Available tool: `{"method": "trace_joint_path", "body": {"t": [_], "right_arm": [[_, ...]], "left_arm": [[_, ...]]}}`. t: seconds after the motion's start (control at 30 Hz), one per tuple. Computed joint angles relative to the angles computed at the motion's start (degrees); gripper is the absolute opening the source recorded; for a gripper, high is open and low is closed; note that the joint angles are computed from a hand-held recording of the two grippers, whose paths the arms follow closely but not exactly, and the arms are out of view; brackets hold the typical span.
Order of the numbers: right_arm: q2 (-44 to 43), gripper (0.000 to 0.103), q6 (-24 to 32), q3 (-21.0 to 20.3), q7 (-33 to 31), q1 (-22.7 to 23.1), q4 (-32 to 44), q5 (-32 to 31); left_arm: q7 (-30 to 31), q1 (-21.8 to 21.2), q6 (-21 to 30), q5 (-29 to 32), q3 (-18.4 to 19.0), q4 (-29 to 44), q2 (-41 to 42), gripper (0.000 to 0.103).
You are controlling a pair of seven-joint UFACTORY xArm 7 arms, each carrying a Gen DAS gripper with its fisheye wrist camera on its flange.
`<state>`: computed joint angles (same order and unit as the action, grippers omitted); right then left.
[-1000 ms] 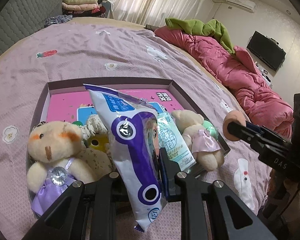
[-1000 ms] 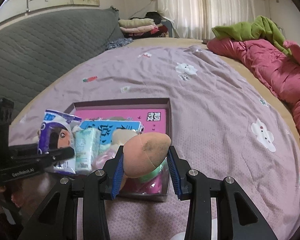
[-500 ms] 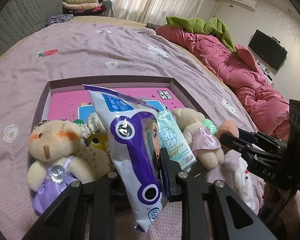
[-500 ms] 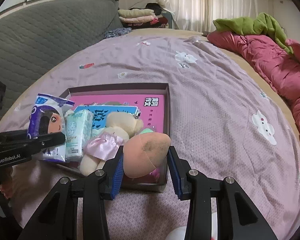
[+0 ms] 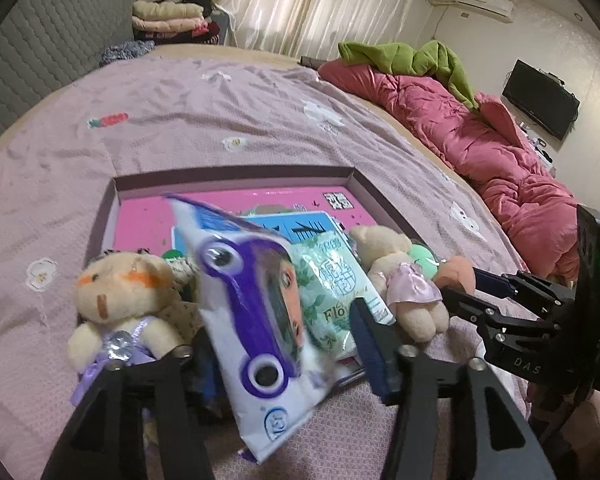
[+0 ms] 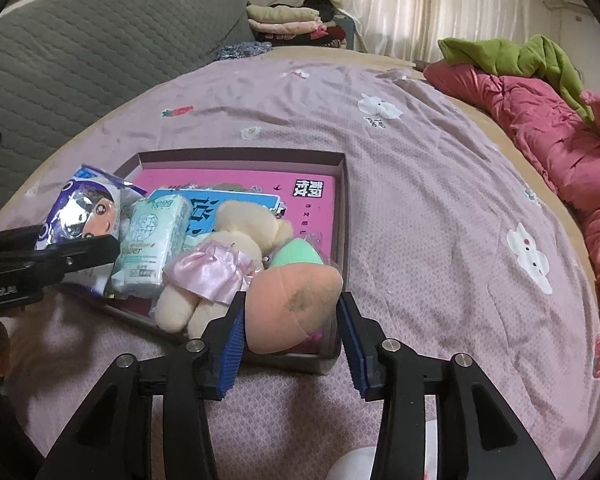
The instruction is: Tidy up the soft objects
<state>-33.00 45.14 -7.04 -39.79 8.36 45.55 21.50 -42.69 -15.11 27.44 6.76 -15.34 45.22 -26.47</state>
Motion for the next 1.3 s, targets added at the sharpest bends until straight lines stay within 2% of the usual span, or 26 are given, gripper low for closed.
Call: {"method": "trace_joint_path", "body": {"t": [0.07,0.2,0.23,0.43,0.67,0.97,1.3], "right_arm": [[-0.3,0.059,-0.2,-0.1,-0.1,0.1,0.0,0.2],[-1.4,0.064,-0.1,-1.0,-1.4,0.9,-0.1,1.5],[-2.0,0.069,-0.4,-1.0,-1.8,1.1,-0.4,1.8],[-6.7,0.07,-2.3,-1.5,-2.7,1.9,-2.6,2.8],[-17.0,0.073,1.3,-1.2,0.8,2.8,-6.8,2.9],[-25.0,0.073,6.2,0.9,7.2,1.8,-11.5,-1.8],[-33.2,0.073,7.2,2.5,10.4,1.5,-15.6,-7.0]], "left_arm": [[-0.9,0.8,0.4,0.9,-0.6,-0.1,-0.9,0.061],[-3.7,2.4,1.9,3.0,-2.2,-0.9,-3.9,0.062],[-4.4,2.8,2.4,3.5,-2.7,-0.9,-4.5,0.062],[-10.0,5.4,7.1,7.8,-6.9,-1.4,-10.1,0.062],[-15.1,5.4,14.3,9.4,-10.5,0.1,-13.0,0.062],[-21.6,1.0,24.9,6.7,-12.4,0.5,-14.4,0.062],[-26.3,-1.8,30.4,7.2,-14.4,2.1,-14.8,0.062]]}}
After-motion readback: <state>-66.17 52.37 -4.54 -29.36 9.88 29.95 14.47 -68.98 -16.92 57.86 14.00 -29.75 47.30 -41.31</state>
